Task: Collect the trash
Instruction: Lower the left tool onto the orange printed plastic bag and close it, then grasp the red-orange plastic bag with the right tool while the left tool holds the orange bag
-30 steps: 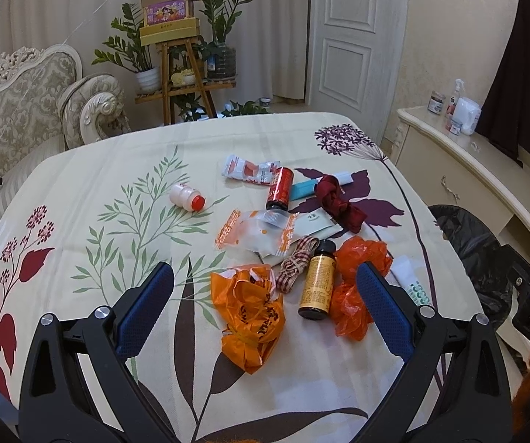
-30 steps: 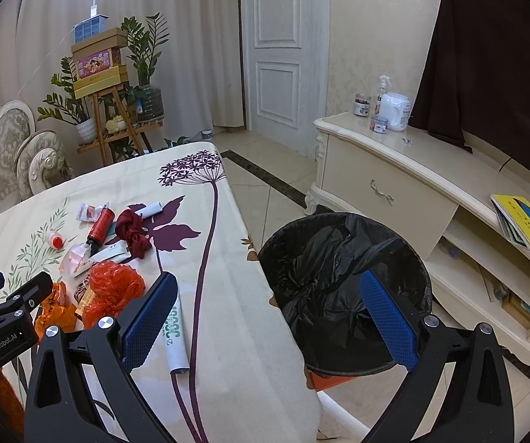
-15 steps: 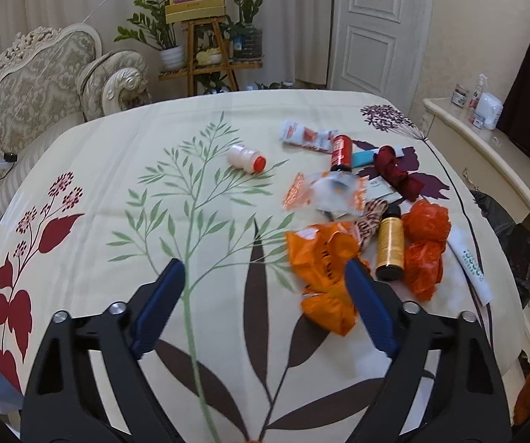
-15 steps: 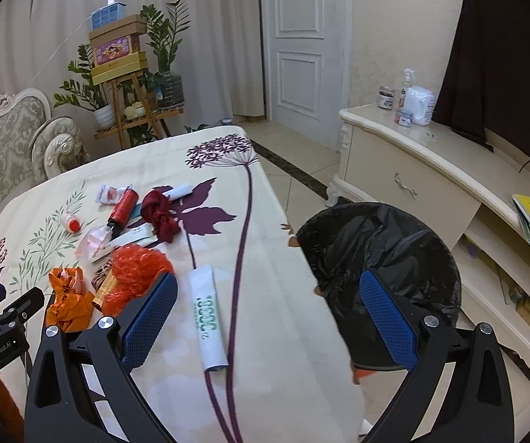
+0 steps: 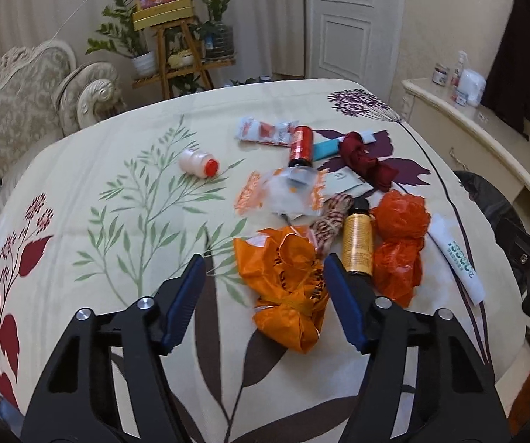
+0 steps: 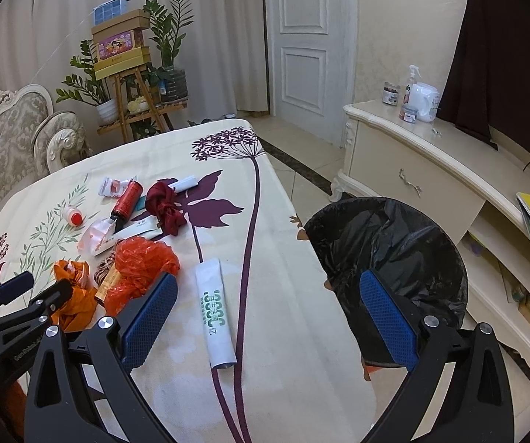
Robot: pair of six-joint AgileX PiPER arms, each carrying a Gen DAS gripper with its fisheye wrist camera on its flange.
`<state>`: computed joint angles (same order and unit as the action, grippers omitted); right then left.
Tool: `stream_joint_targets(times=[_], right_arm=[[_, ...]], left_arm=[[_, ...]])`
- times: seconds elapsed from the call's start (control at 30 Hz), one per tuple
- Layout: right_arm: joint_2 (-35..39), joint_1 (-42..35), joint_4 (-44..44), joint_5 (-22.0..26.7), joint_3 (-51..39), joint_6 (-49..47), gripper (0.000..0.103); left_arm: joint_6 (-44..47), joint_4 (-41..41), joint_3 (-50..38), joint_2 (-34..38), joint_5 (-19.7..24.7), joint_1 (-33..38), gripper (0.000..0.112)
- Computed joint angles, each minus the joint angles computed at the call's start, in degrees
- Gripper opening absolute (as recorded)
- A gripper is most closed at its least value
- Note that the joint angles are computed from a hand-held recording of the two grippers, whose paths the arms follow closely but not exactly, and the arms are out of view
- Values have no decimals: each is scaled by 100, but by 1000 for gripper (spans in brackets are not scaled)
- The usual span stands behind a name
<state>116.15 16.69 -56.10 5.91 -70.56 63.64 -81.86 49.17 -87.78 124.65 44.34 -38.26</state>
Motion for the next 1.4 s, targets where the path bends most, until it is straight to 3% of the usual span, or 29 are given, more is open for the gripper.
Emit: stream_joint_targets(times=[0.1,0.2,0.3,0.4,0.53,0.63,0.9,1.03,1.3,1.4], right_arm=[[0,-6,-12,-21,14,15,97],[-18,-2,-590,-63,68,591,97],[-17,12,-869,-90,93,897,97],[-17,16,-782,-88,100,816,96],[-10,12,-471,-88,105,514,97],[-5,10,-381,-86,105,435,97],[7,35,320,-84,48,-331,97],[19,69,511,-76,26,-534,97],[76,260,1108,5,-83,-1148,96],[124,385,928,73,-144,-977,96]], left_arm=[[-139,88,25,-30,9,-44,63],[-224,73,143,-102,-103,-38,63],[-149,-88,142,-44,-216,10,68],[36,-311,83,50,-280,82,67],[182,-447,240,24,-783,200,40],[44,-243,339,-26,-875,165,35],[-854,533,1192,-781,-1094,165,34],[-1257,885,1660,-1194,-956,226,34],[-1739,1073,2481,-1622,-894,554,34],[-1939,1170,2758,-1739,-965,627,34]])
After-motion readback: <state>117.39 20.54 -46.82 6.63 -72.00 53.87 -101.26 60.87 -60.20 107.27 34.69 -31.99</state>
